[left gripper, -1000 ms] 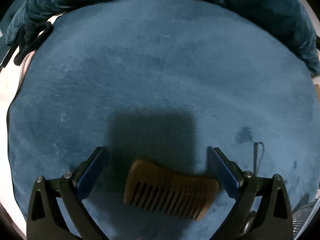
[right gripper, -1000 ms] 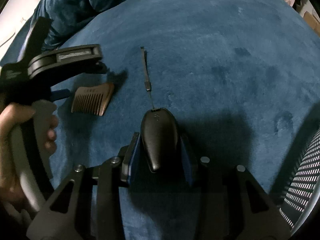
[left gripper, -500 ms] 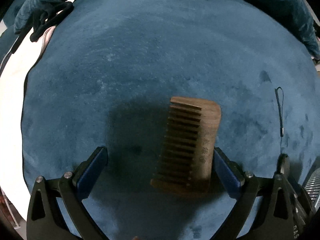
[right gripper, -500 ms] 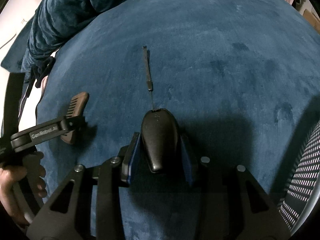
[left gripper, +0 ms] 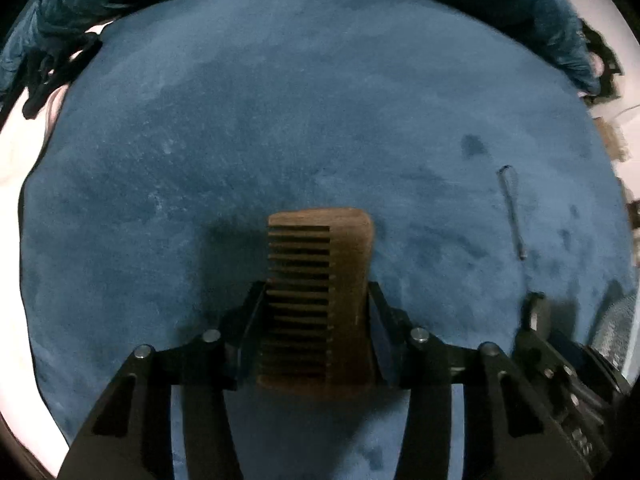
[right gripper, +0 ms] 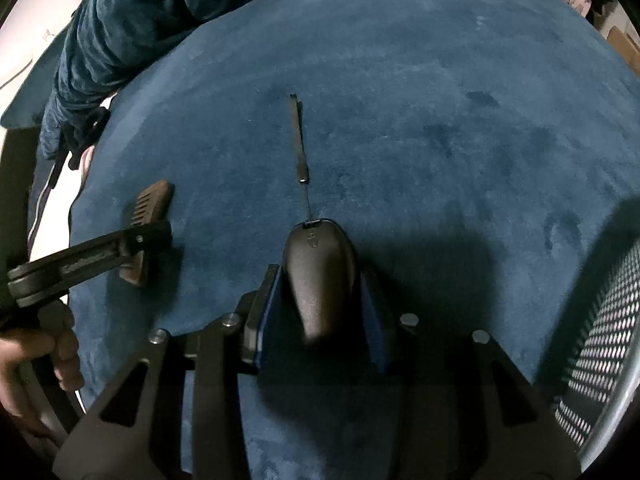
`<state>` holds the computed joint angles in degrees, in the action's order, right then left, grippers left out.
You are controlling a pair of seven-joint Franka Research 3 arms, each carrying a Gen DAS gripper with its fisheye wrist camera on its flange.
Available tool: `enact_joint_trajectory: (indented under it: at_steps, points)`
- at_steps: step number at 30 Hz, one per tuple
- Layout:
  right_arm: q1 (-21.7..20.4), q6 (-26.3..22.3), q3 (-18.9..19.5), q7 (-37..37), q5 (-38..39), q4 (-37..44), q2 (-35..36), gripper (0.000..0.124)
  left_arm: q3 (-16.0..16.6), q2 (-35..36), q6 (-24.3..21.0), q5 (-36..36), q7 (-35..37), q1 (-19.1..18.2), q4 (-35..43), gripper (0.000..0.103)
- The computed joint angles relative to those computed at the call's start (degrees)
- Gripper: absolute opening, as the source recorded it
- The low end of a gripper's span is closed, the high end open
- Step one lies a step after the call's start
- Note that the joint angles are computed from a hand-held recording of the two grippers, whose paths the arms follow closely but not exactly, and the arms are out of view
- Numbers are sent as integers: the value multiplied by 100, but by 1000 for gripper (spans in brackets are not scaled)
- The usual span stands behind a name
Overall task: Organize rigid objects
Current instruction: 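Carry the comb with left tool while right tool carries key fob to basket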
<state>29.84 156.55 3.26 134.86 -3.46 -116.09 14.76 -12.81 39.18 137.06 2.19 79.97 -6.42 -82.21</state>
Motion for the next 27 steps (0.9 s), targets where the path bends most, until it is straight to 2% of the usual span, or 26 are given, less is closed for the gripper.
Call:
enact_joint_trajectory:
  at_steps: [4, 6, 13, 14, 22, 27]
  points:
    - [40, 32, 57, 45, -2, -241, -249, 38, -131, -723, 436, -190, 215, 248, -1055, 50]
    - [68, 29, 75, 129, -81, -329, -348, 38, -156, -950, 513, -309, 343, 359, -1324, 50]
    - [104, 14, 270, 515, -359, -893, -917, 38, -169, -1983, 976, -460, 438, 297, -2659, 50]
    - [89, 16, 317, 541, -357, -976, -990, 38, -191, -2147, 978, -617, 683, 435, -2841, 50]
    - [-26, -31, 691, 1096, -596, -1731, -1711, 38, -95, -3105, 1291, -955, 822, 210, -4063, 50]
    - [-139, -72, 919, 1452, -826, -1936, -1985, 38, 25, -3586, 1445, -1099, 854, 53, -4637, 50]
